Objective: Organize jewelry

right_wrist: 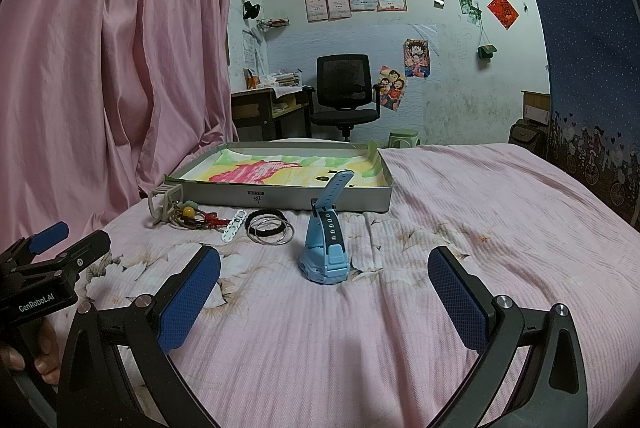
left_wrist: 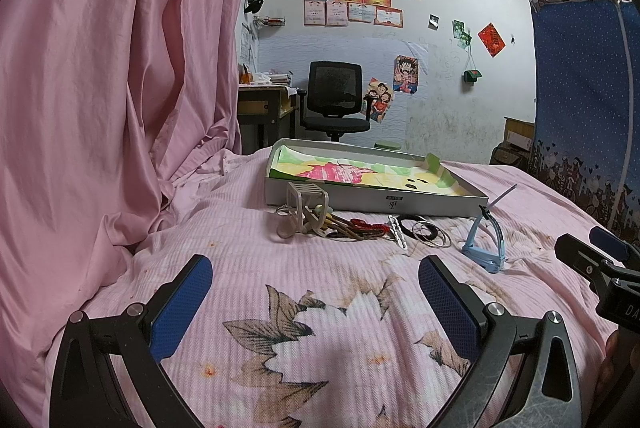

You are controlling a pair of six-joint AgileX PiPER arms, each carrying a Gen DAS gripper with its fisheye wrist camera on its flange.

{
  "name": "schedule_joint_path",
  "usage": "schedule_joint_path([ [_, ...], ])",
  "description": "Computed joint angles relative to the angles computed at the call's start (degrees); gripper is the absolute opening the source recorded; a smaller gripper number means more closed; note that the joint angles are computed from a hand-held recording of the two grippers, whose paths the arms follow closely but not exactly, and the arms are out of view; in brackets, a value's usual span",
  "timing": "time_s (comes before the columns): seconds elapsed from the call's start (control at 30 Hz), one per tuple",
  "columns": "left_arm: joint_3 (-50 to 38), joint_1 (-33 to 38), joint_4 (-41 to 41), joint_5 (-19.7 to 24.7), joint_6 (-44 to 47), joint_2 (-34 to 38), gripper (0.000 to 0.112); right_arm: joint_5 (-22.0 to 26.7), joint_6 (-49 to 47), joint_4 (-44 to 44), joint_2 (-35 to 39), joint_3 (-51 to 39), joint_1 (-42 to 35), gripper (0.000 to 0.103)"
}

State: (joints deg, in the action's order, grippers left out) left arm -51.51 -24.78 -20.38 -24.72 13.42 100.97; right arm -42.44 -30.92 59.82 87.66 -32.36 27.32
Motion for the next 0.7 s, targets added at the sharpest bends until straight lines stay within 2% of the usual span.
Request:
schedule_joint_path([
  [0.7, -0.06, 0.12, 0.74, 0.39, -0.69, -0.05, 0.103, -0.05, 0.02, 0.05, 0.02, -0.01, 0.06, 0.102],
])
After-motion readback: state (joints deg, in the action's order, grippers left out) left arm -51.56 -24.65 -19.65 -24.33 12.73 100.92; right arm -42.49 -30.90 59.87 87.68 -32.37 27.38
